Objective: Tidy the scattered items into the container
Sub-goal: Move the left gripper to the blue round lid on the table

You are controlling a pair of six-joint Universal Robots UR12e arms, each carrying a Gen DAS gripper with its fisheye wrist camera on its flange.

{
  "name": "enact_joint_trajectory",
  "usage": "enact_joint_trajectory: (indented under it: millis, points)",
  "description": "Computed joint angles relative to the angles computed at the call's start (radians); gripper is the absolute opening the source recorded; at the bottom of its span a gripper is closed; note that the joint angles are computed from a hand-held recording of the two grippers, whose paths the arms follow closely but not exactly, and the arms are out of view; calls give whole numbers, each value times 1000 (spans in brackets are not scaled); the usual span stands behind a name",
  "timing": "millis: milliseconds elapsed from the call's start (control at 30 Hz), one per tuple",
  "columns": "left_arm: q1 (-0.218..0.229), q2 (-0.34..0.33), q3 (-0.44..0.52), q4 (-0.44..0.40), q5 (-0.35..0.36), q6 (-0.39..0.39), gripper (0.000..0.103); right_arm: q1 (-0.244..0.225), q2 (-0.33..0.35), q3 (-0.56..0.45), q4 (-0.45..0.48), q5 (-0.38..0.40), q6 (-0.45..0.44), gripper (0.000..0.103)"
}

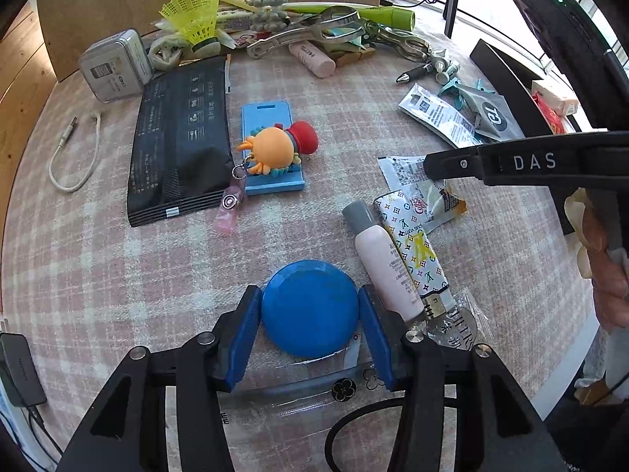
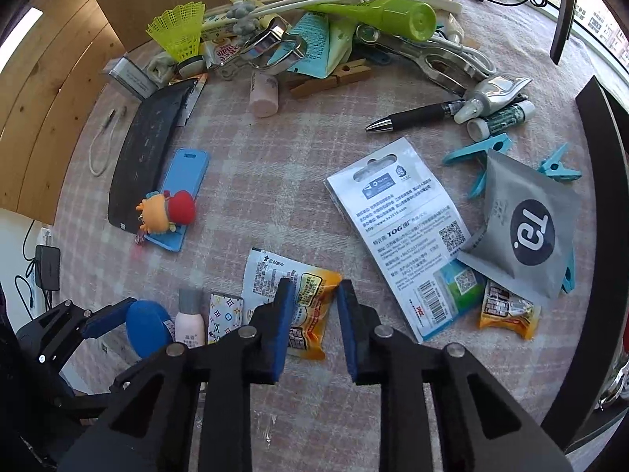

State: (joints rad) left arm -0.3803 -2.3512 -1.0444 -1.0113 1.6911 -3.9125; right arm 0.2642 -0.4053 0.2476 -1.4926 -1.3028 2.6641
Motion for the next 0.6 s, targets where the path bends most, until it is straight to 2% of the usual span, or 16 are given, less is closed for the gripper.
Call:
enact_joint_trajectory:
  millis: [100,167,333,400,433,467,500,533,600]
  points:
    - [2,11,-17,15,8,-23,48,-6,-4,2,-4,28,15,15]
    - [4,20,-28,26,14,-37,48,-8,-20,28,-29,34,14,0]
    - [-3,41,-60,44,26,-60,48,-7,-26,32,-35,43,-14,0]
    - [-5,54,-79,49,23,-64,48,-5,-47,75,-51,44,-43,1]
    - [-3,62,-93,57,18,-63,48,-3,-58,97,-55,36,-65,8]
    - [-1,60,-93,59,14,-59,48,0,-76,136,-82,23,-83,24]
    - [-2,51,-78,51,13,-58,48,1,-101,189,-128,9,-107,34]
    - [-2,42,-67,47,11,-58,48,2,-124,236,-172,-4,-141,49]
    - [-1,32,-55,47,7,-60,48,4,-145,278,-190,-19,-210,50]
